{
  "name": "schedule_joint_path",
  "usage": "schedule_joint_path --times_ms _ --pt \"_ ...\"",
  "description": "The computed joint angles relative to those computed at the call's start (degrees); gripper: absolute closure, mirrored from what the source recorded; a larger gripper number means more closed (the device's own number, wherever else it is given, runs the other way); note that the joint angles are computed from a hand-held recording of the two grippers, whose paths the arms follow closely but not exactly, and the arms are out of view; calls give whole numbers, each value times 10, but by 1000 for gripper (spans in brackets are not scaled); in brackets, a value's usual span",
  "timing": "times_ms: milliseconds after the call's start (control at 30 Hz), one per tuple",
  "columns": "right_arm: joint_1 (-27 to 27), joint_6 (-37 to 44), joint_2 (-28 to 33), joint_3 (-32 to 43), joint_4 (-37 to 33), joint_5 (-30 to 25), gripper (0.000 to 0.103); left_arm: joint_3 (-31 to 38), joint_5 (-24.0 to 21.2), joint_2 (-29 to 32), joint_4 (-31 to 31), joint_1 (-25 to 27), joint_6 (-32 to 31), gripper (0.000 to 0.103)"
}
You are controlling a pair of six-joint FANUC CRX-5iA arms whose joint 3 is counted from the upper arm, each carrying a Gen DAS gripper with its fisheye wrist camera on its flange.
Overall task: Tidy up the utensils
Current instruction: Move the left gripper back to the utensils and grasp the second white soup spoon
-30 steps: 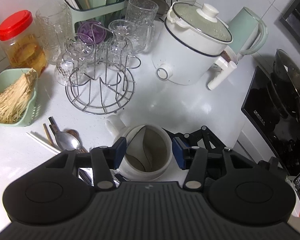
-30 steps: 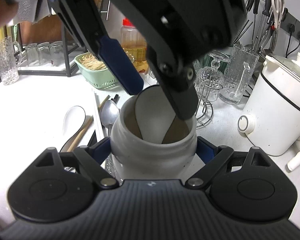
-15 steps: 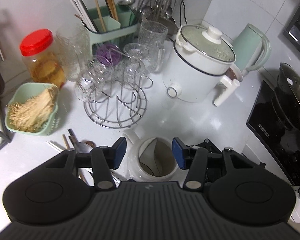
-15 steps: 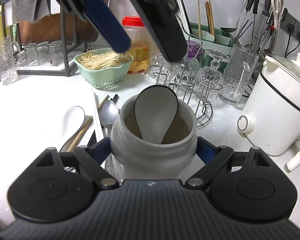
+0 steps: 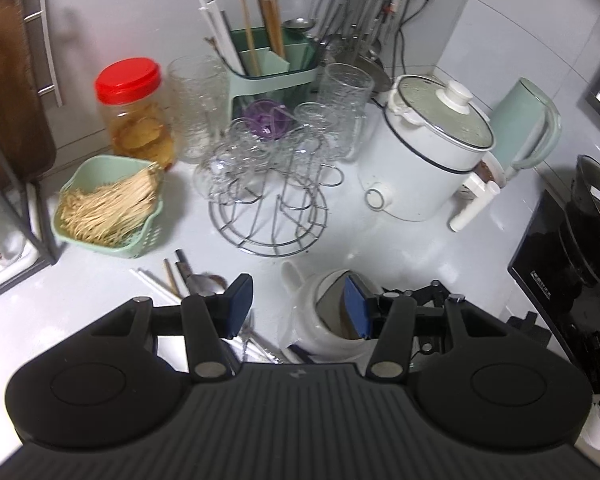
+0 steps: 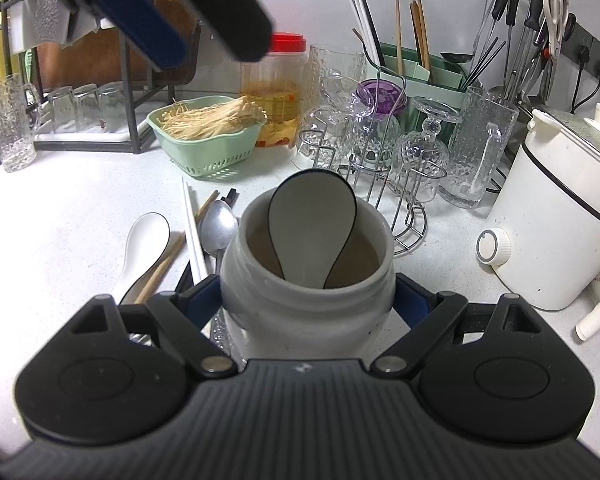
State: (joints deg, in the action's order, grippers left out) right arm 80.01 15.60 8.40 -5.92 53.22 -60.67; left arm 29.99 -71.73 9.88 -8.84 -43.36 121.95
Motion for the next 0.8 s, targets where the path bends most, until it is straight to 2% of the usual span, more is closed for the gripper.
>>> schedule_joint_path --times_ms 300,500,733,800 --pt "-1 2 2 5 -4 -1 11 -66 -22 -44 -12 8 7 47" --pt "-1 2 7 12 -8 -6 11 -129 -1 -77 -7 22 59 46" --pt "-4 6 13 22 -15 -8 11 -183 20 -92 1 41 81 46" --pt "-4 8 13 22 -16 -8 11 -211 41 -100 18 58 89 46"
